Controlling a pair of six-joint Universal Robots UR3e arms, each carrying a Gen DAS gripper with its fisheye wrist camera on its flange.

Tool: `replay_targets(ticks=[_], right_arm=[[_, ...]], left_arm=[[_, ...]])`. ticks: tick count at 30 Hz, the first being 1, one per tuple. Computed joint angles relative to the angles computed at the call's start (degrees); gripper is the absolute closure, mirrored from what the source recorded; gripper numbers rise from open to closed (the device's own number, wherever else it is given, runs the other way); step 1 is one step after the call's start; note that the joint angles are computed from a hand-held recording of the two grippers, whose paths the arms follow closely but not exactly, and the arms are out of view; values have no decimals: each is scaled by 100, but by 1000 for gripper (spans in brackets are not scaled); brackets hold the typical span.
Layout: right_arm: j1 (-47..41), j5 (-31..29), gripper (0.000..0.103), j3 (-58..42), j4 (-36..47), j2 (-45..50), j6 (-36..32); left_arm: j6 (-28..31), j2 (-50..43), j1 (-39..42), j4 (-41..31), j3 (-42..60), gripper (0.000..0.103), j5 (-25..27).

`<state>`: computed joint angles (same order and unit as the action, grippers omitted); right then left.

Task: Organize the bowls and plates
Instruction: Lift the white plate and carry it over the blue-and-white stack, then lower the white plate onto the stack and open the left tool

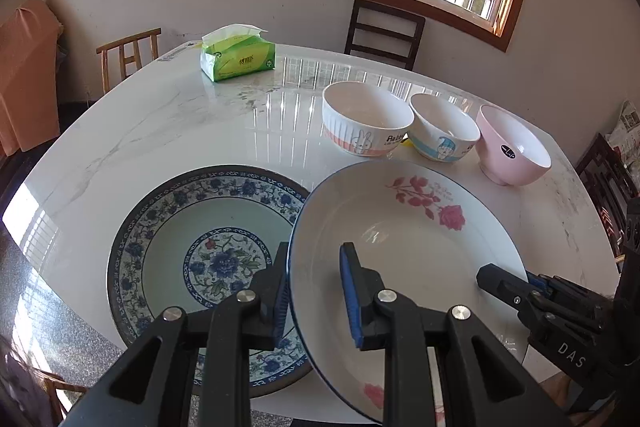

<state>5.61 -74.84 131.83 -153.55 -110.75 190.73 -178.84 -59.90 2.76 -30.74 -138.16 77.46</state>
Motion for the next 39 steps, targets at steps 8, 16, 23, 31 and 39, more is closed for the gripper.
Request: replay_targets(ticks=[8, 16, 23, 31, 39], right_arm=[[906, -440, 81, -716, -363, 1066, 303], [1603, -832, 81, -1487, -445, 1949, 404], [1898, -985, 81, -1986, -441, 2482, 432], [2140, -1197, 81, -2396, -506, 2954, 448], [2276, -1342, 81, -2530, -547, 3132, 422]], left_arm=[[849, 1373, 1540, -1273, -371, 79, -805], [1903, 2564, 3183, -2958, -469, 79, -1612], [2401, 2864, 3912, -3601, -436, 79, -1884], [2540, 2708, 4192, -3486, -542, 79, -1927], [2457, 2278, 4152, -3007, -645, 79, -1869]])
